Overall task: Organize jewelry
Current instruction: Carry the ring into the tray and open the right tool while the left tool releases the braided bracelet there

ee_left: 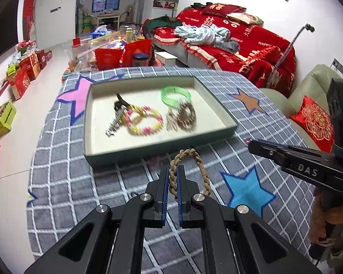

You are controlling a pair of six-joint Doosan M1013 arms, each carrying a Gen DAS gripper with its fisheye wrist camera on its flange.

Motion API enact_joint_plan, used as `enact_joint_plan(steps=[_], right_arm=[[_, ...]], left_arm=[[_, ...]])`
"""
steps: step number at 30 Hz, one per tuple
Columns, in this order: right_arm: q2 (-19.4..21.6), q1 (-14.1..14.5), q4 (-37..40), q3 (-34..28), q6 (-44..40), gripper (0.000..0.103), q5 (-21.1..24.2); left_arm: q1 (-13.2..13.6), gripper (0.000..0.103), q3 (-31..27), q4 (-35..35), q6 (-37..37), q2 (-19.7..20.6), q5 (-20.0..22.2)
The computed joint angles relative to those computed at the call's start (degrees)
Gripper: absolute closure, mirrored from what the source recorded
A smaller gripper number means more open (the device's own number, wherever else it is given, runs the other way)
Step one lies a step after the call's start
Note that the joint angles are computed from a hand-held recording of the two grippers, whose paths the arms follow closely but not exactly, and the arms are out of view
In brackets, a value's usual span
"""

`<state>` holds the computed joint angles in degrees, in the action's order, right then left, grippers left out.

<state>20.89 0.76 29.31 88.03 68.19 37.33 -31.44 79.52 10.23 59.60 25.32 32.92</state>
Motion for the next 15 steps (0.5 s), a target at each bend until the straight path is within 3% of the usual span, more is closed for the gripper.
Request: enact_joint_plan(steps=[7, 15], right_arm=[[2.2, 0.4, -1.1, -4.1, 0.5, 0.089, 0.9], [6.8, 0.9, -4.4, -10.1, 2.1, 0.089, 2.6]], left_arm=[[1.8, 0.079, -3.2, 2.2, -2.3, 2.0, 0.4], [3.7, 0.079, -9.0, 2.2, -0.9, 6.5, 4.1]])
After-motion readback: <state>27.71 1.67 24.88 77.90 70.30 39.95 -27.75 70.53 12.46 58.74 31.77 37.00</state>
